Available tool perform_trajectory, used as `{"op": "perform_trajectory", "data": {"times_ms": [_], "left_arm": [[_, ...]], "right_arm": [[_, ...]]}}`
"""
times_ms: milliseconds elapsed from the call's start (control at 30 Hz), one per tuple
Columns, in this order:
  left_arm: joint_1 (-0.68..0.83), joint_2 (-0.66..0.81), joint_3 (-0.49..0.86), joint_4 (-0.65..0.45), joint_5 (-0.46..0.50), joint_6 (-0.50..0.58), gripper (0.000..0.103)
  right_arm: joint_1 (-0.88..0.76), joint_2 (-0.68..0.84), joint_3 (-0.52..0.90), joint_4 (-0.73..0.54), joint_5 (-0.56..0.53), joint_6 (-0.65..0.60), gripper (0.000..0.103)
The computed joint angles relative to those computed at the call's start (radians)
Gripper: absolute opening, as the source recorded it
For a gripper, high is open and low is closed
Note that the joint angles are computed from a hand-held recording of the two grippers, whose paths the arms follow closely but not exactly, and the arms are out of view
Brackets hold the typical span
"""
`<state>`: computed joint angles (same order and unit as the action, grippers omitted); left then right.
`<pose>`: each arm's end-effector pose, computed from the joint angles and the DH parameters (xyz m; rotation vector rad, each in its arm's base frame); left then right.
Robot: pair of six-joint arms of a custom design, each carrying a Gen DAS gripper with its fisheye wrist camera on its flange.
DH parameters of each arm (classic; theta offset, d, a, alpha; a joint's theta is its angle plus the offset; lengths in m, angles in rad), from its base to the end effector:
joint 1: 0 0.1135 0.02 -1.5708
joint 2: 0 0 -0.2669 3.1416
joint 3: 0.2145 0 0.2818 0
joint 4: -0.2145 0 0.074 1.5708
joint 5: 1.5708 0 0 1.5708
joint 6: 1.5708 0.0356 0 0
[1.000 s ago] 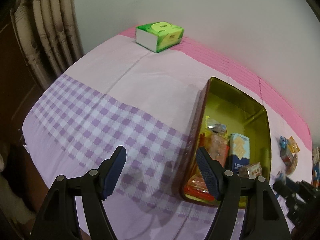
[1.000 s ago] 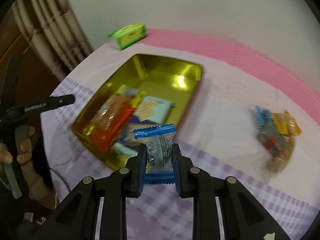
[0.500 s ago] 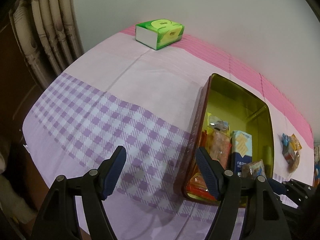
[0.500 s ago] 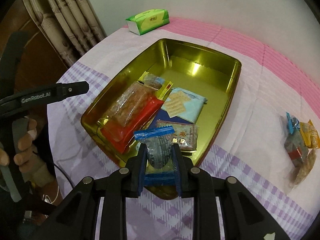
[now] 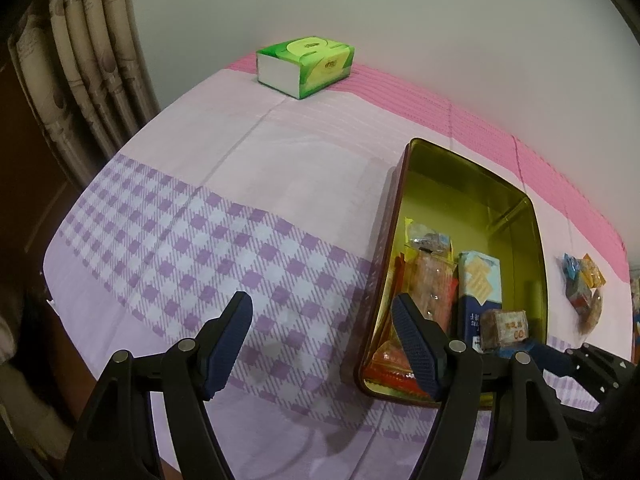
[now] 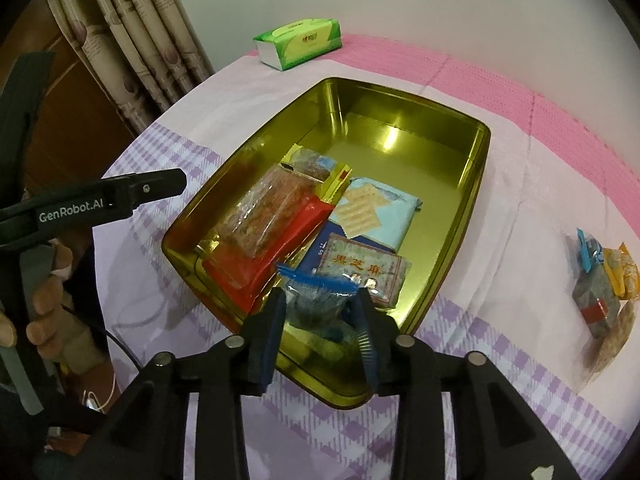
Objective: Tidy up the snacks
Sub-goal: 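Carry the blue-ended candy into the tin and open the right gripper, then grasp the clear yellow-labelled twist snack bag with the right gripper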
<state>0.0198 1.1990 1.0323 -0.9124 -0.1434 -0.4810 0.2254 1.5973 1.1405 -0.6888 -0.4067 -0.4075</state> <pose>0.2559 0.0102 0.2793 -0.6979 2.5372 0.0331 0.3328 0.0908 0.2155 -0.9341 2.4747 0.4908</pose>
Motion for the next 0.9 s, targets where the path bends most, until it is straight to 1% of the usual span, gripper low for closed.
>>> {"op": "perform_trajectory", "data": {"times_ms": [67,300,500,667,900], "left_arm": [[0.000,0.000,-0.001,0.001,0.001,0.003,0.073],[-0.008,0.003,0.001,0.003,-0.001,0.014,0.073],[-0.010,0.006,0.001,0.006,-0.002,0.014,0.073],[-0.010,0.012,0.000,0.006,-0.002,0.012,0.073],[-0.004,0.012,-0.004,0.007,-0.001,0.010,0.073]], "right_arm": [[-0.003,-0.007,-0.003,0.005,-0.002,0.004,0.041],[-0.035,-0.026,0.005,0.008,-0.030,0.031,0.044],[-0.086,-0.025,0.017,0.014,-0.034,0.047,0.050],[-0.157,-0.006,0.028,0.024,-0.029,0.057,0.051],[-0.326,0.065,0.096,0.038,0.028,0.077,0.051]]}}
